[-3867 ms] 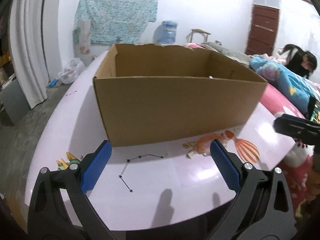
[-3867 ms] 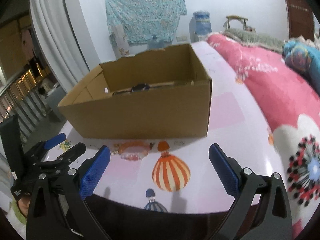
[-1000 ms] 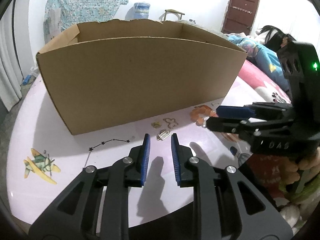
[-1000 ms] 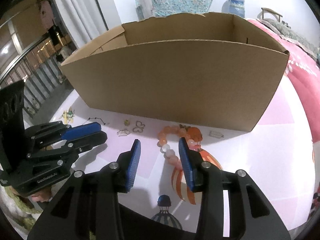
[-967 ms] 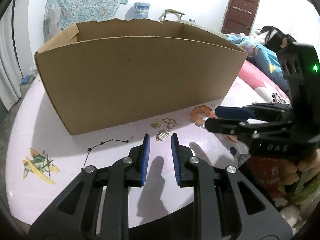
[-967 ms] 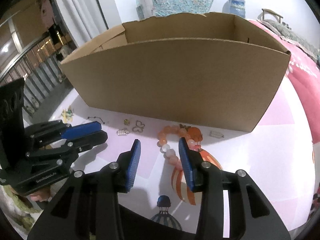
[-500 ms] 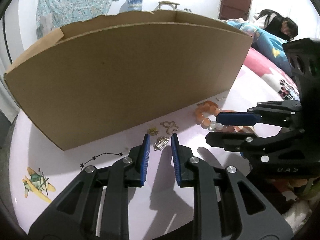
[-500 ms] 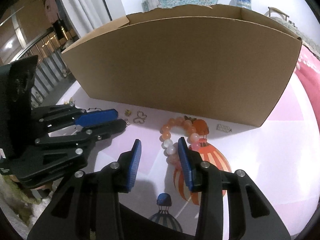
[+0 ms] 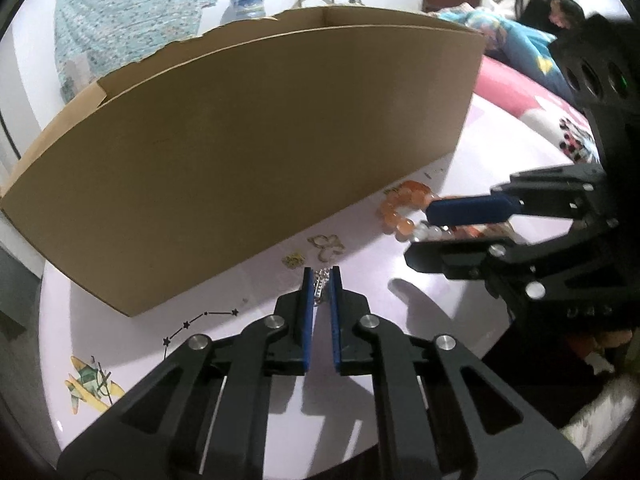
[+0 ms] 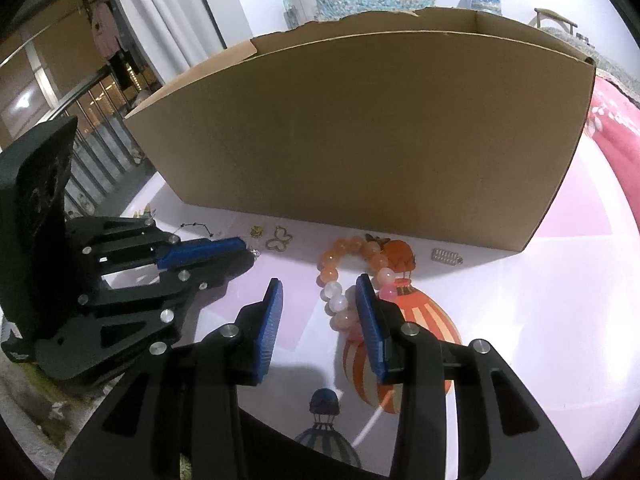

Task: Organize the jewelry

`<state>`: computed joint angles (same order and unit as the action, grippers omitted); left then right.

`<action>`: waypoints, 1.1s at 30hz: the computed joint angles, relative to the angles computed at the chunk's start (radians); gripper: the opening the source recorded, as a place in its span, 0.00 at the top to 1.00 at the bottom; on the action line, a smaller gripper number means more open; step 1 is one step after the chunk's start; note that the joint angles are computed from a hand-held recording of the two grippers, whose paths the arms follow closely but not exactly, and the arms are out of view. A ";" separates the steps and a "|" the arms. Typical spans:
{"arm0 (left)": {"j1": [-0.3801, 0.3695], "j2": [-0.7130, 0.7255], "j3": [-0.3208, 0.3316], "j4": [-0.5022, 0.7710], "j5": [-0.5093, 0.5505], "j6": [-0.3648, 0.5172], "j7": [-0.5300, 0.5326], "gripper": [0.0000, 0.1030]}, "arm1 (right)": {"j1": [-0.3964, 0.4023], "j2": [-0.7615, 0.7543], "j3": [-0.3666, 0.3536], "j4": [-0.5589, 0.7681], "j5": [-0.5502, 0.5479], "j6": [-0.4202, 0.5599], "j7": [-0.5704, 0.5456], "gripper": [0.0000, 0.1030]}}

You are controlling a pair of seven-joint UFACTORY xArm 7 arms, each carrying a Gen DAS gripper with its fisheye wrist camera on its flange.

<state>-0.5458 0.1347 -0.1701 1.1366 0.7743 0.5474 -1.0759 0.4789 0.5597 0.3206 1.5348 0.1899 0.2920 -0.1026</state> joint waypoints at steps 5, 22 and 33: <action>0.008 -0.003 -0.004 -0.001 -0.050 -0.006 0.048 0.93 | -0.011 0.001 0.011 -0.001 0.010 -0.003 -0.014 0.64; 0.009 -0.062 -0.011 -0.055 0.066 -0.030 -0.075 1.00 | -0.043 -0.031 0.038 -0.041 0.059 -0.021 -0.054 0.64; 0.073 -0.106 -0.030 -0.120 0.116 -0.088 -0.229 1.00 | -0.018 -0.121 -0.075 -0.137 0.035 -0.085 0.074 0.64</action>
<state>-0.4729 0.0286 -0.2002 1.0166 0.8906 0.4590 -1.3052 0.4606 0.4386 0.2459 1.3977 0.2245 0.2068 -0.0289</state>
